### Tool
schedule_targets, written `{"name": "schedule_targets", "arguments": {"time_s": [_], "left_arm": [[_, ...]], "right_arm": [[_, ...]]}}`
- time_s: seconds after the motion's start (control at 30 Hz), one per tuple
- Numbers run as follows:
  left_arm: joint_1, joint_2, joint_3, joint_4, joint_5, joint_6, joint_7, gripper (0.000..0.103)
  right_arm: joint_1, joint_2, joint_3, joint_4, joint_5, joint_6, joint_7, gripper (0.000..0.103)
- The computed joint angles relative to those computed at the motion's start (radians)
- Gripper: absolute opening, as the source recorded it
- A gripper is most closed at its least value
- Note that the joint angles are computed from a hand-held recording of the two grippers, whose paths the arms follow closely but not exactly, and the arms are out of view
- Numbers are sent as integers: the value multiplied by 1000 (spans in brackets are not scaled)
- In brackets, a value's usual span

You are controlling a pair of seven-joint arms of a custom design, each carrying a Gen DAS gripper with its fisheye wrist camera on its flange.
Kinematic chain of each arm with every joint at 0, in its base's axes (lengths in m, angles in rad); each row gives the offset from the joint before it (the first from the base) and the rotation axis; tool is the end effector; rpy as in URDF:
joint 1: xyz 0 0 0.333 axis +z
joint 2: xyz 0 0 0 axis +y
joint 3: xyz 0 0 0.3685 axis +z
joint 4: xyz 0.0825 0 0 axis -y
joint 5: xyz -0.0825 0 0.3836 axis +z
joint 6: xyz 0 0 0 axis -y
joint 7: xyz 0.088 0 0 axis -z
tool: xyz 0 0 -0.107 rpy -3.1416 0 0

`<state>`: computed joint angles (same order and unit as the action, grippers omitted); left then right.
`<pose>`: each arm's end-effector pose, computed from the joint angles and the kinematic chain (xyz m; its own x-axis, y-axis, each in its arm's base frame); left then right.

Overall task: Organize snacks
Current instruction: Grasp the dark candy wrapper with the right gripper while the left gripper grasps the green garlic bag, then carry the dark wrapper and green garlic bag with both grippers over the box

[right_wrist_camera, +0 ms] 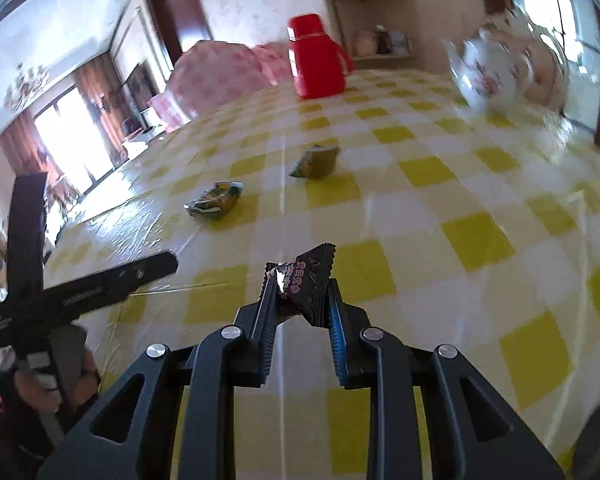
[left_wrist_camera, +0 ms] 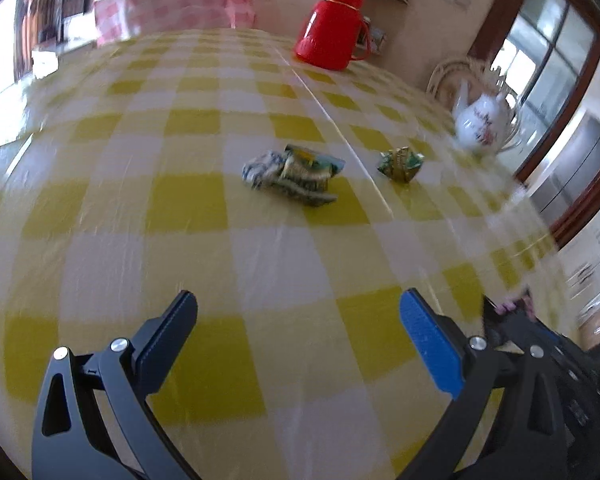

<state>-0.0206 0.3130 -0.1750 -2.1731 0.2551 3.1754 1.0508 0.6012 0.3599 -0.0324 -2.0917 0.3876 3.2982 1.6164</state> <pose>0.6098 -0.1365 0.3799 0.0152 -0.9742 0.2251 -0.7859 -0.1508 -0.5997 0.5654 0.3174 0.3962 0.2240 -0.9387 -0.2620 -0.7182 0.0228 -0.6955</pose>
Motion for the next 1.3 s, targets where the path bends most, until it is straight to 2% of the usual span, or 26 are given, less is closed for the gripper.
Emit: {"name": "schedule_targets", "arguments": {"time_s": [0.03,0.07,0.1,0.13,0.17,0.2,0.23,0.37,0.5,0.6,0.63,0.67,0.73,0.8,0.83,0.87,0.93,0.97,1.03,1.07,1.1,1.23,1.3], "left_arm": [[-39,14,33,31,-17,-30,34,101],[-45,32,41,67,35,-60,13,101],[-85,54,83,106,64,-82,7,101],[-97,71,95,135,79,-97,6,101],[-80,90,73,165,77,-119,23,101],[-35,116,16,200,48,-132,74,101],[-19,133,-6,223,41,-137,92,101],[-82,202,53,352,63,-206,83,101],[-53,258,10,448,36,-288,145,101],[-75,265,25,469,66,-322,193,97],[-91,260,42,461,84,-318,194,88],[-106,255,58,456,100,-313,189,74],[-99,240,52,424,107,-268,199,50],[-69,234,16,403,74,-239,217,48],[-70,228,19,387,73,-216,215,38],[-68,223,17,375,68,-198,214,38],[-20,205,-38,334,30,-148,238,38],[-18,198,-40,323,24,-135,240,38],[-23,172,-37,286,23,-97,238,38],[8,156,-76,260,9,-80,255,38],[19,145,-92,242,1,-68,261,38],[-13,81,-67,157,10,-7,243,38],[-20,46,-64,107,13,27,228,38]], "right_arm": [[5,3,-7,4,0,-7,0,24],[23,7,-28,8,1,-17,2,24],[38,11,-44,14,-2,-28,5,24],[40,14,-48,18,-6,-33,8,24],[48,17,-56,22,-10,-38,13,24],[59,19,-68,26,-14,-40,18,24],[58,20,-67,27,-18,-38,22,24],[26,16,-39,23,-22,-30,30,25],[4,15,-18,24,-25,-30,33,25],[-17,13,5,23,-30,-27,30,25],[-20,14,8,24,-30,-26,29,25],[-22,13,8,23,-30,-22,29,25],[-19,13,6,21,-28,-19,29,25],[-4,14,-10,22,-25,-24,32,25],[2,15,-17,23,-23,-28,35,25],[4,16,-21,23,-23,-30,37,25],[11,15,-28,22,-23,-29,41,25],[12,15,-29,22,-24,-28,43,25],[-18,13,2,18,-20,-23,44,25],[-34,12,17,16,-17,-21,46,25],[-49,12,32,14,-16,-20,47,25],[-70,10,58,8,-19,-3,39,25],[-59,9,48,5,-15,4,36,25]]}}
